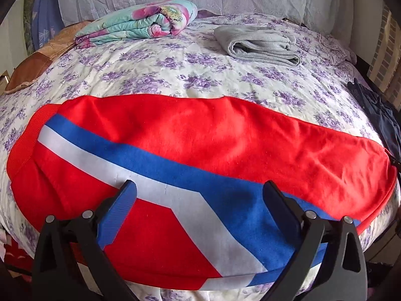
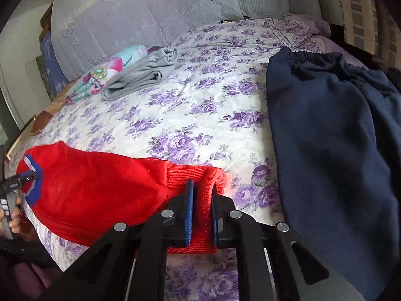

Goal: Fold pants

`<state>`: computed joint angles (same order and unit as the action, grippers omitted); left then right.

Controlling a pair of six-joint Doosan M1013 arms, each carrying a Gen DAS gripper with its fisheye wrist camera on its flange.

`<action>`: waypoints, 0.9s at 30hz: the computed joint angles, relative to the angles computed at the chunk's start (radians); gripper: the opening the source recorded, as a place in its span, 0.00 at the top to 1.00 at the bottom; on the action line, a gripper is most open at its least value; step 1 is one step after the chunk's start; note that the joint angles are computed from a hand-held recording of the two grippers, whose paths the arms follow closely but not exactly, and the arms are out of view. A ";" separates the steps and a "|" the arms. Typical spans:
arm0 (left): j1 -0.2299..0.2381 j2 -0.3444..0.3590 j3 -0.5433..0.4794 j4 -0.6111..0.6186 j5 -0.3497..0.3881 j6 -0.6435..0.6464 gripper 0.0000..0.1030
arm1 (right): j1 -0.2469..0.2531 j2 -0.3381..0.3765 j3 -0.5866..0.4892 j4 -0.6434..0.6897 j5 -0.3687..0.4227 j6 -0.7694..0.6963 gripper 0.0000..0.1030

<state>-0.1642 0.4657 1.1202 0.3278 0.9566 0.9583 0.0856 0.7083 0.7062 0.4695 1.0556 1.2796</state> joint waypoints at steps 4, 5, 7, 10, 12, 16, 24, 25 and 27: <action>-0.018 0.000 0.006 0.049 0.013 0.004 0.05 | -0.004 -0.066 0.097 -0.056 -0.107 0.102 0.31; -0.018 -0.004 0.010 0.039 0.008 0.008 0.05 | -0.013 -0.087 0.125 -0.018 -0.118 0.108 0.30; -0.015 -0.016 0.020 0.008 -0.009 0.016 0.05 | -0.033 -0.113 0.163 0.098 -0.093 0.115 0.30; -0.020 -0.035 0.038 -0.009 -0.042 0.024 0.05 | -0.035 -0.126 0.203 0.209 -0.020 0.149 0.26; -0.026 -0.044 0.046 0.001 -0.058 0.027 0.05 | -0.020 -0.115 0.206 0.233 0.008 0.153 0.26; -0.024 -0.057 0.053 -0.015 -0.075 0.036 0.05 | 0.013 -0.108 0.230 0.230 -0.113 0.134 0.26; 0.020 -0.130 0.141 -0.033 -0.127 -0.069 0.05 | 0.093 -0.138 0.218 0.047 -0.254 0.082 0.82; 0.026 -0.143 0.155 -0.027 -0.138 -0.088 0.05 | 0.114 -0.139 0.191 -0.006 -0.260 0.057 0.82; 0.037 -0.165 0.178 -0.019 -0.158 -0.119 0.05 | 0.170 -0.128 0.119 -0.130 -0.253 0.003 0.82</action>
